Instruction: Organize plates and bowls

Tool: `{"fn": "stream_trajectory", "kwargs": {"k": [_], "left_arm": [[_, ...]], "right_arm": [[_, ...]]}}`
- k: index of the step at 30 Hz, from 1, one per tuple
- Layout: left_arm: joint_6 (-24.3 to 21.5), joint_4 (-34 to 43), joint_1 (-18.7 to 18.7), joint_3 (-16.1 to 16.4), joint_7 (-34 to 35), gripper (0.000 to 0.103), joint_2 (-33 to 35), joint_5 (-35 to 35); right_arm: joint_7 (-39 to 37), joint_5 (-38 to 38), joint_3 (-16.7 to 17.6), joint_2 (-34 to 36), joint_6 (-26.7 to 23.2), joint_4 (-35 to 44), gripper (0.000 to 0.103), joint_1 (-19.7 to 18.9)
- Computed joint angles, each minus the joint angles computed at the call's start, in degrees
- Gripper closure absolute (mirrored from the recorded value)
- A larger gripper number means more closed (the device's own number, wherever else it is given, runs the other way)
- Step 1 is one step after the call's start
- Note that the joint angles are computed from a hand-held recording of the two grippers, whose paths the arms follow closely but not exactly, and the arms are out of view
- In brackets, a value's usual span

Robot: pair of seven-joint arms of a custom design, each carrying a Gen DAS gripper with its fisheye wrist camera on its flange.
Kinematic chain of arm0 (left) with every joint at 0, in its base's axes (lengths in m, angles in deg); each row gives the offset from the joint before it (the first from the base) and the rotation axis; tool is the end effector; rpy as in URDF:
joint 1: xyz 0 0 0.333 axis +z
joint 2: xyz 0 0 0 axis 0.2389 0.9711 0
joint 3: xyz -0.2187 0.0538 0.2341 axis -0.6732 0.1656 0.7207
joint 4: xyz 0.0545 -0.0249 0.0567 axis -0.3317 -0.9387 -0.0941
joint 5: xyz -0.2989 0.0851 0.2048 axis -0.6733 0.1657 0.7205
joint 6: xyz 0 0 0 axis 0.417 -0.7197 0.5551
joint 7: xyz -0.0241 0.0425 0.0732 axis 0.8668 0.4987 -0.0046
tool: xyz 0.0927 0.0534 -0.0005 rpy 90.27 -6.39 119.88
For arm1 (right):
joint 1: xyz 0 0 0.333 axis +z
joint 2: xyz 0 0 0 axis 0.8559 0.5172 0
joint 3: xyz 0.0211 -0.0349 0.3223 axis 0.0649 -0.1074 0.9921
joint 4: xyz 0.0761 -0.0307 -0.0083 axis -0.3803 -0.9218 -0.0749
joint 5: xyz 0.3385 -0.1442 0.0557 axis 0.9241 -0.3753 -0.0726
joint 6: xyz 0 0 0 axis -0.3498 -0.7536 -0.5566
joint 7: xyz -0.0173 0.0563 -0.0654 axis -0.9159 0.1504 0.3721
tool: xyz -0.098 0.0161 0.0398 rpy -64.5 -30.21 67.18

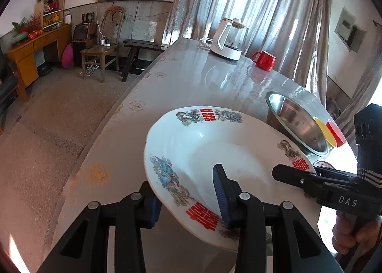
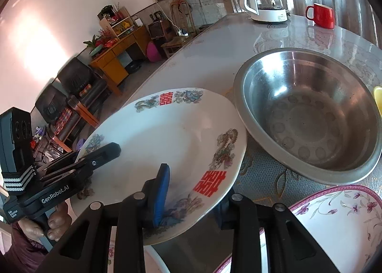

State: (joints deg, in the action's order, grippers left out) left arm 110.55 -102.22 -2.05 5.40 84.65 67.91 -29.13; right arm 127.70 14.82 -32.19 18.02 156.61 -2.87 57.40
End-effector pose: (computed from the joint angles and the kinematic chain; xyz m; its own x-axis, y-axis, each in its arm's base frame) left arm 0.6363 -0.2440 0.4251 0.0424 -0.9684 0.2456 -0.7135 -0.2014 -0.6711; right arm 0.6927 0.0372 0.4348 0.4703 -0.8135 -0.3422 -0.7941 -0.2208 -0.5662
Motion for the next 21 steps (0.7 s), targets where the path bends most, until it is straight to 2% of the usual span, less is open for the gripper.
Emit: {"fn": "stream_trajectory", "kwargs": {"k": [6, 12, 21], "left_arm": [[2.0, -2.7, -3.3, 3.7, -6.0, 0.064, -2.3, 4.8], [3.2, -4.5, -6.4, 7.4, -15.3, 0.064, -4.8, 14.5], [3.3, -7.1, -8.1, 7.8, -31.5, 0.063, -10.0, 31.9]], "right_arm": [[-3.2, 2.9, 0.6, -1.8, 1.6, -2.4, 0.072, -0.6], [-7.8, 7.3, 0.8, -4.0, 2.0, -4.9, 0.072, -1.3], [-15.0, 15.1, -0.5, -10.0, 1.9, -11.1, 0.072, -1.8]]}}
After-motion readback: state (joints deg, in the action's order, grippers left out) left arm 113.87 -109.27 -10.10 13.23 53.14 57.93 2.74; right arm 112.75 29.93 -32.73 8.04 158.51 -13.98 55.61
